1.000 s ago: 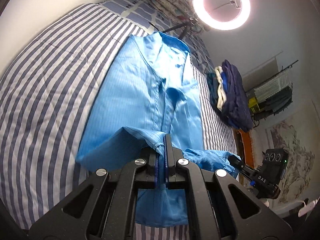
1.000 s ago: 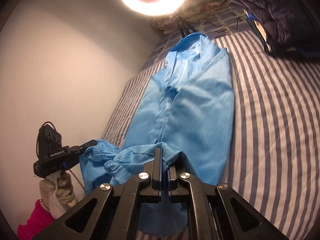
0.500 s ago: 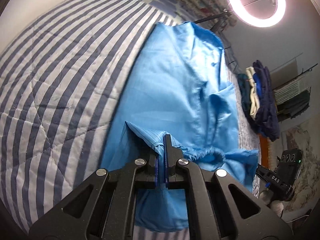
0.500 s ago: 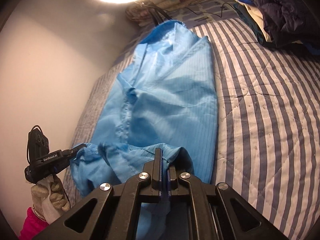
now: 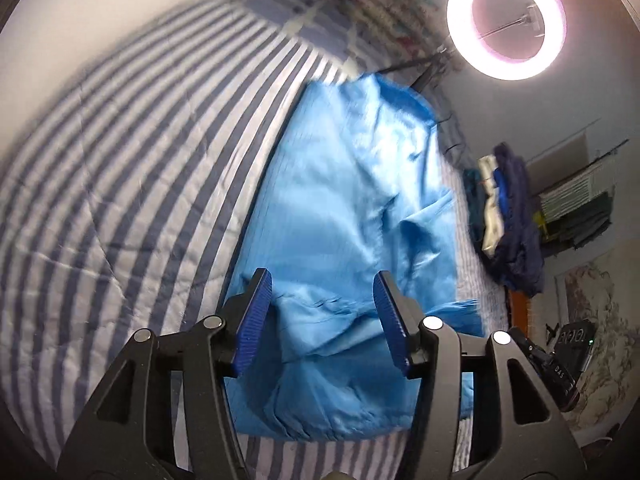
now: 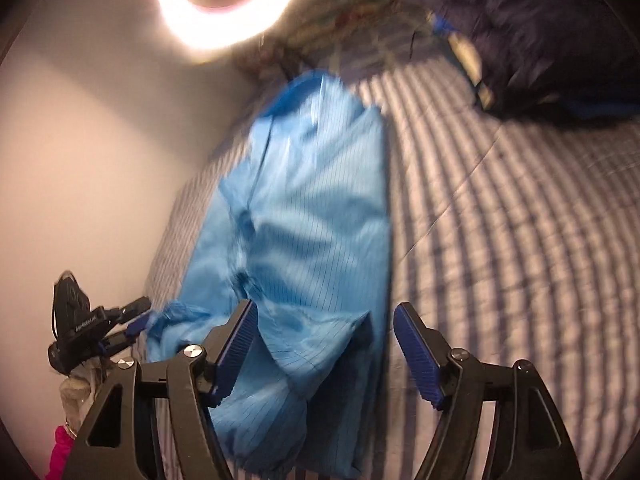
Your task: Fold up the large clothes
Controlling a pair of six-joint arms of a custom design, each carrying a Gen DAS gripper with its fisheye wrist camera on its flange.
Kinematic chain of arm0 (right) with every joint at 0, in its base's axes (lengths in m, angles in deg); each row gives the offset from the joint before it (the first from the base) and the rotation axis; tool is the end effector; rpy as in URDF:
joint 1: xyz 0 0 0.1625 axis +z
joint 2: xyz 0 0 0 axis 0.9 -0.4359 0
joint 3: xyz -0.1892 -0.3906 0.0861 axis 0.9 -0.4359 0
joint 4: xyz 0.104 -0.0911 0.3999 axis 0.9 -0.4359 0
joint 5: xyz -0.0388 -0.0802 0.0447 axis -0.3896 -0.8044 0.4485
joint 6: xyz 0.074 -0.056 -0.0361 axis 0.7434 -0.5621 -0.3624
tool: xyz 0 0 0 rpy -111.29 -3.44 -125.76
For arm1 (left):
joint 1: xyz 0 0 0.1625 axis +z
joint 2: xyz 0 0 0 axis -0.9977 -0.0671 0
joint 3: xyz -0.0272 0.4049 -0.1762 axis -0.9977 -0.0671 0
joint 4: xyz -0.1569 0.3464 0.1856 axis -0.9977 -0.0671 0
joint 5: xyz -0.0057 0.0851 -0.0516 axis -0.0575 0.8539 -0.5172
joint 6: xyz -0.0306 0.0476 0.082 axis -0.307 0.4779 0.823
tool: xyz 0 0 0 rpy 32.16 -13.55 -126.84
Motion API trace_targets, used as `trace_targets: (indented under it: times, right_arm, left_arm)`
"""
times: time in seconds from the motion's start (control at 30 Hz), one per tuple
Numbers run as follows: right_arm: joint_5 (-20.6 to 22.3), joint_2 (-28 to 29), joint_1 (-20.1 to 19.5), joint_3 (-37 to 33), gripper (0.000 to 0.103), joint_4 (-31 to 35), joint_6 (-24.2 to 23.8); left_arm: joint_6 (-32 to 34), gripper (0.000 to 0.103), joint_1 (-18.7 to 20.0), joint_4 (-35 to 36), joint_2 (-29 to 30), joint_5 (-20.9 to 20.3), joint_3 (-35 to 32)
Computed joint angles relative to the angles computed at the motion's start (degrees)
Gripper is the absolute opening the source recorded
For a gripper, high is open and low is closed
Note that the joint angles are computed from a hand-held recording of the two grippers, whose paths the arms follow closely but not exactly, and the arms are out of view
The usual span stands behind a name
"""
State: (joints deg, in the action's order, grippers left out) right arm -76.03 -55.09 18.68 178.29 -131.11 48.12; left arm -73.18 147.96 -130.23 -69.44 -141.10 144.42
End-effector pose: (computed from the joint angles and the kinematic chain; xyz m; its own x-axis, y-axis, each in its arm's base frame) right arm 0.0366 -0.6396 0.2938 -0.9535 -0.0255 0.3003 -0.1807 0.8459 -0.5018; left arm -0.1825 -0.7049 0.1416 -0.9857 -0.0645 -0.1557 0.0261 0.8542 -0.5193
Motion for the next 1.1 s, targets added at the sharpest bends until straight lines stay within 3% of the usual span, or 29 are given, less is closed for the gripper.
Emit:
trace_targets:
  times: [0.1, 0.23, 0.3, 0.4, 0.5, 0.63, 0.8, 1.0, 1.1]
  right_arm:
    - [2.77, -3.74, 0.32, 1.77, 0.064, 2.55, -2.55]
    - [4.65, -7.08, 1.75, 4.73, 0.047, 8.85, -10.16]
    - [3.82, -7.55, 2.55, 6.39, 0.038, 12.63, -13.75]
    - [1.54, -7.05, 3.37, 8.23, 0.033, 15.79, -18.12]
    - [-3.96, -5.80, 4.24, 9.96, 0.032, 14.02, -21.82]
    - [-5.88, -3.87, 3.89, 8.87, 0.031, 12.22, -20.98]
    - [-4.78, -0.73, 4.09, 4.31, 0.032, 9.83, -18.43]
    - [-6.42, 5.49, 4.69, -2.22, 0.033, 3.89, -15.61]
    - [-6.38, 8.45, 4.70, -5.96, 0.034, 3.09, -14.54]
  left_arm:
    - [5.98, 0.054, -2.04, 1.96, -2.81, -0.59, 2.09]
    - [11.98, 0.054, -4.69, 5.56, -5.63, -1.05, 6.83]
    - [11.85, 0.054, -5.07, 6.11, -6.20, -2.53, 9.13]
    - [10.96, 0.047, -4.57, 7.98, -5.72, -6.54, 10.41]
    - [13.20, 0.046, -5.35, 10.65, -4.14, -3.44, 9.99]
    - [12.15, 0.046, -4.39, 11.65, -2.22, -0.66, 7.97]
    - [13.53, 0.046, -3.56, 7.85, -0.79, 3.45, 4.98]
    - [16.04, 0.046, -3.07, 3.88, 4.08, 7.21, -1.84]
    - [17.03, 0.046, -2.82, 1.88, 3.65, 3.76, -2.12]
